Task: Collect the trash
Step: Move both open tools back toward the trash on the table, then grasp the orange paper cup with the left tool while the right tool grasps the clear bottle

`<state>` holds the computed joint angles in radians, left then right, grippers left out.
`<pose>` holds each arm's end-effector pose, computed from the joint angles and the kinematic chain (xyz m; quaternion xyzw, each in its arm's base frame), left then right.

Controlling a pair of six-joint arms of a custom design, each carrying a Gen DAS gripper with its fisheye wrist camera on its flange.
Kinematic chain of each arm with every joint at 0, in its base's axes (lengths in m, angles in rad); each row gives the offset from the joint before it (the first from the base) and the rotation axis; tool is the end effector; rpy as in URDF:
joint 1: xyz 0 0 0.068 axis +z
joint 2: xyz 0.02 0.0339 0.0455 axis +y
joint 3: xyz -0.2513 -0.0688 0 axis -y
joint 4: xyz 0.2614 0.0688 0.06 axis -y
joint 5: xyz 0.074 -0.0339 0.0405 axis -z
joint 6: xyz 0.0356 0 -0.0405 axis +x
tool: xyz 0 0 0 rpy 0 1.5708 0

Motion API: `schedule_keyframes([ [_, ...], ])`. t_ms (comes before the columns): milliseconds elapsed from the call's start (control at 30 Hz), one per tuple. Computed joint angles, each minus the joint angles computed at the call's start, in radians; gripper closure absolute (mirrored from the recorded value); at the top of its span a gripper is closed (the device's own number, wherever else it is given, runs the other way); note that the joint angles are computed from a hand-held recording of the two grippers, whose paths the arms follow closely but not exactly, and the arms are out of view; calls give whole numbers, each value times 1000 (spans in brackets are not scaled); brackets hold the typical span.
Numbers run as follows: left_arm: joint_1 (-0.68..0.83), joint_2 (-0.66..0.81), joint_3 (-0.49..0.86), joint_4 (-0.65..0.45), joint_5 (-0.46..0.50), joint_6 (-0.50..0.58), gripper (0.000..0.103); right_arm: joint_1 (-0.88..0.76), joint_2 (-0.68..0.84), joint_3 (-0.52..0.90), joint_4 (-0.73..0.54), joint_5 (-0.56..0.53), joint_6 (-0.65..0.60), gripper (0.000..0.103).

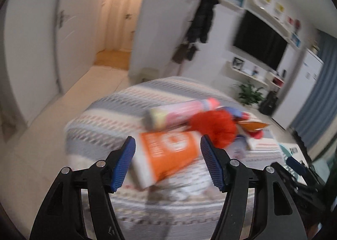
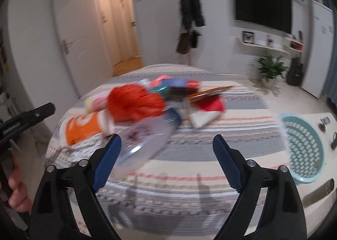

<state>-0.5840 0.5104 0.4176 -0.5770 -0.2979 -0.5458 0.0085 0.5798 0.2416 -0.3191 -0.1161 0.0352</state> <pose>0.1319 -0.0747 0.2047 -0.0476 0.8913 -0.1177 0.4352 0.1628 0.0055 0.1542 -0.0136 0.8962 0.0617 0.4390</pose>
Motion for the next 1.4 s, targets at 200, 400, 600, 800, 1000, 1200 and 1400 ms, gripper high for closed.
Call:
schedule_keyframes([
  [200, 280, 56, -83, 70, 270, 131, 40, 258, 201, -12, 157, 173, 117, 14],
  [400, 315, 181, -112, 174, 361, 150, 42, 255, 424, 29, 238, 151, 147, 14],
  [600, 170, 176, -127, 201, 316, 109, 42, 98, 313, 6, 159, 86, 80, 14],
  [800, 5, 164, -152, 229, 304, 47, 42, -193, 315, 25, 101, -62, -15, 14],
  [1000, -170, 179, -146, 244, 252, 6, 42, -250, 261, 27, 76, -129, -29, 14],
  [1200, -168, -171, -230, 81, 370, 96, 41, -117, 338, 65, 130, -88, 52, 14],
  [1400, 92, -57, -144, 89, 393, 225, 28, 13, 577, 190, 191, -16, 183, 14],
])
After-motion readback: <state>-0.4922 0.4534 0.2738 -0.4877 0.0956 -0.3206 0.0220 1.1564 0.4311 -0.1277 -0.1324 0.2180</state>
